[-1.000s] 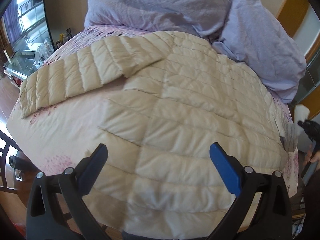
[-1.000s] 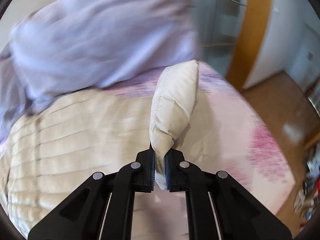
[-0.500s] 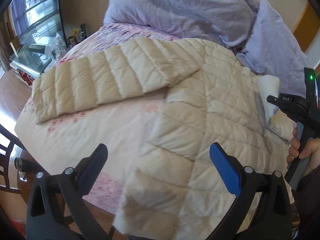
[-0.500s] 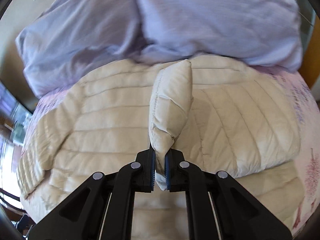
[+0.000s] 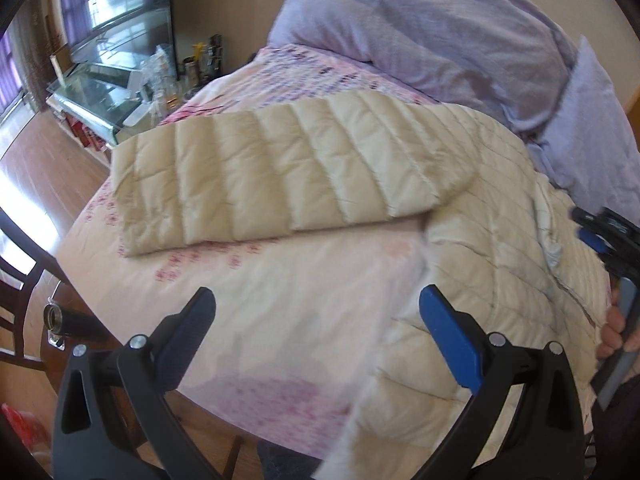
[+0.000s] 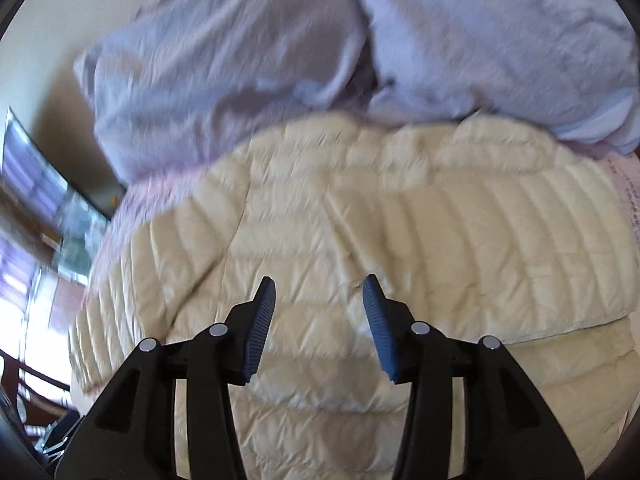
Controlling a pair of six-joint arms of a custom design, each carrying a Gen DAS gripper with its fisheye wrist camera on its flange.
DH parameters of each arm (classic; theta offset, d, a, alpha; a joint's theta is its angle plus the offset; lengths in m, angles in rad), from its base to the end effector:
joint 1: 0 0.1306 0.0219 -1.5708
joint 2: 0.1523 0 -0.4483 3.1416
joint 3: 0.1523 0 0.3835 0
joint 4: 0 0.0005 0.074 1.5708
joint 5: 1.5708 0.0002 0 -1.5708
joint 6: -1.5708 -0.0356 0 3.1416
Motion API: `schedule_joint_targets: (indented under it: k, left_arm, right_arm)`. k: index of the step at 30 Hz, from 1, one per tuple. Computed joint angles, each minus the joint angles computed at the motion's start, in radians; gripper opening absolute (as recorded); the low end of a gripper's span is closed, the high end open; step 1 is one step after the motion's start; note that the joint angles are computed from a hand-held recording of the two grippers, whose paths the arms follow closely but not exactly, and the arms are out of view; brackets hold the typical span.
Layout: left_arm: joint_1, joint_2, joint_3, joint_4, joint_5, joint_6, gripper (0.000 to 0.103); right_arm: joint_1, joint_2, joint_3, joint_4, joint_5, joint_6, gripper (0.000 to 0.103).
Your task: Fold large clothes
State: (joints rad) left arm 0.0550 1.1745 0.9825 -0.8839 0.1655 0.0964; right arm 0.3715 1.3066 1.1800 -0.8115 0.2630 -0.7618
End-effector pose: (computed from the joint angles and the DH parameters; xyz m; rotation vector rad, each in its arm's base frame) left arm 0.3415 0.0124 0.3963 -0.1445 2.6378 -0.2328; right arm 0.3913 0.1420 0.4402 0.5834 2.4002 0.1582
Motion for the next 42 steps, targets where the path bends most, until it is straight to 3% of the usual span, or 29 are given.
schedule_joint_targets:
  k: [3,6,11,15,25,29,35,42]
  left_arm:
    - [0.036,0.019,0.01,0.006,-0.01,-0.016,0.101]
    - [0.069,0.039,0.021,0.013,-0.023,-0.025,0.101]
    - [0.106,0.069,0.037,0.023,-0.055,-0.04,0.101]
    - [0.134,0.089,0.045,0.025,-0.07,-0.037,0.101]
    - [0.214,0.142,0.073,0.031,-0.06,0.001,0.101]
    - [0.252,0.176,0.094,0.032,-0.024,0.038,0.101]
    - [0.306,0.226,0.119,0.018,0.038,0.086,0.094]
    - [0.333,0.284,0.136,0.001,0.071,0.11,0.08]
  right_arm:
    - [-0.039,-0.014,-0.025,-0.001,0.031,-0.054,0.048]
    - [-0.057,0.021,-0.015,-0.077,0.09,-0.069,0.048]
    - [-0.07,0.082,-0.014,-0.108,0.042,-0.074,0.048]
    - [-0.039,0.107,-0.012,-0.111,0.05,-0.064,0.062]
    - [0.008,0.181,0.022,-0.174,0.088,-0.036,0.071]
    - [-0.002,0.182,0.024,-0.173,0.064,-0.048,0.074]
    - [-0.012,0.177,0.012,-0.155,0.05,-0.041,0.077]
    - [-0.007,0.179,0.017,-0.159,0.051,-0.045,0.077]
